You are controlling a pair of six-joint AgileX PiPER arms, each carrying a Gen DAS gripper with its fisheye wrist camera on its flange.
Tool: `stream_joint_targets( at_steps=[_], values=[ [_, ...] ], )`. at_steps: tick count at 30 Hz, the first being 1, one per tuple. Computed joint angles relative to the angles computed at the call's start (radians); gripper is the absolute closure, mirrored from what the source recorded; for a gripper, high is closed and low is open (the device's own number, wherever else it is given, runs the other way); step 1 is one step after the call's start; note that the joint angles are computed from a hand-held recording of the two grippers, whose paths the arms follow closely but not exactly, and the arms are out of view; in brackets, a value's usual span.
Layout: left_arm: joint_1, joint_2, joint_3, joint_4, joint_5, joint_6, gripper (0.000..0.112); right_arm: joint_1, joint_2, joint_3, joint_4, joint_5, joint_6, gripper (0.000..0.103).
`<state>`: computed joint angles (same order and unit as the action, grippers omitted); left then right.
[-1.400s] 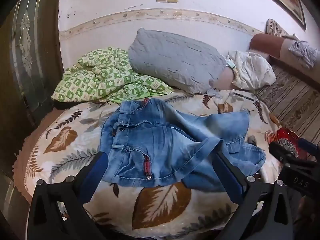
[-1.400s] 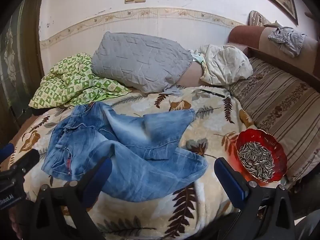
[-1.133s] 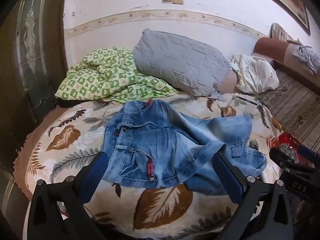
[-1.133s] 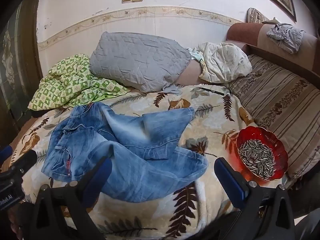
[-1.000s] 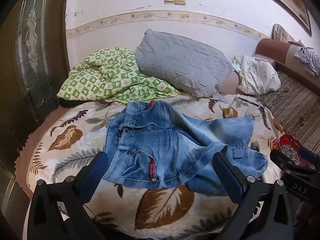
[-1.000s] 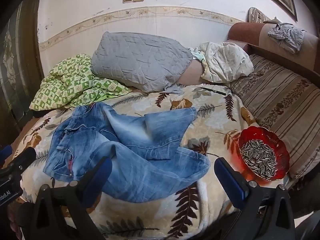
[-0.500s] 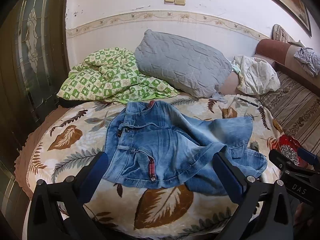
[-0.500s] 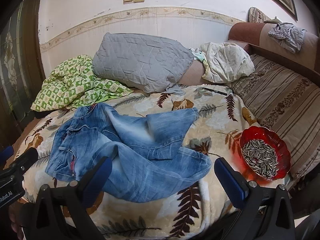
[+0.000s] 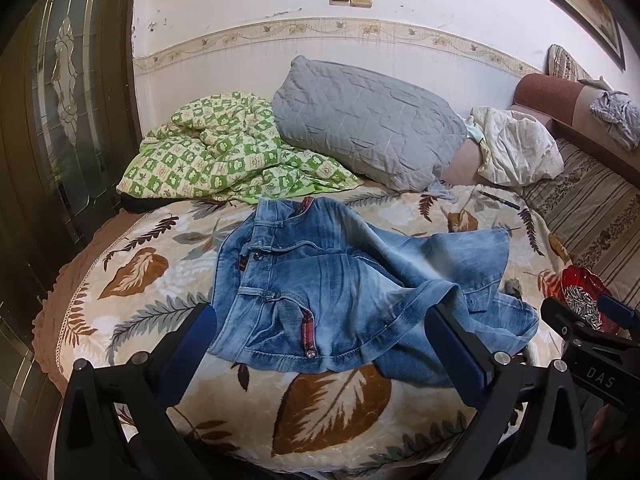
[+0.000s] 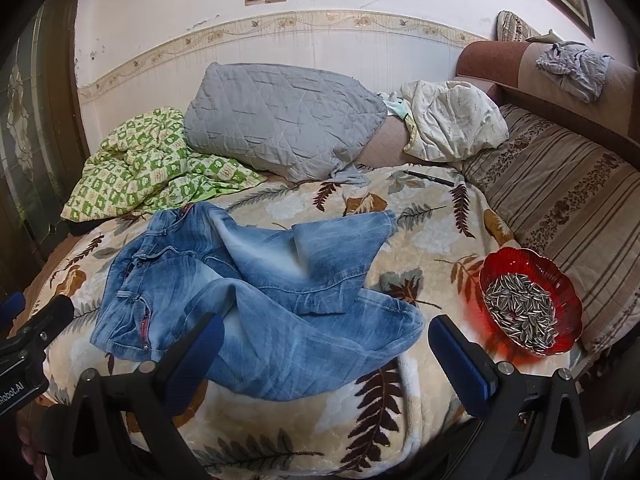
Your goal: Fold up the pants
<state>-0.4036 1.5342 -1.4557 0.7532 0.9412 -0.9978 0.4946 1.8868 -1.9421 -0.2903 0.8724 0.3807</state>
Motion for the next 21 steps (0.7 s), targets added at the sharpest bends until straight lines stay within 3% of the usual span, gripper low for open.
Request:
stream_joint_targets(
  at_steps=[21],
  values=[
    [0.018,0.054,-0.035,-0.026,0.007,0.044,0.009,-0.021,0.048,-0.053,0.032,0.033,-0.021,0.000]
  ],
)
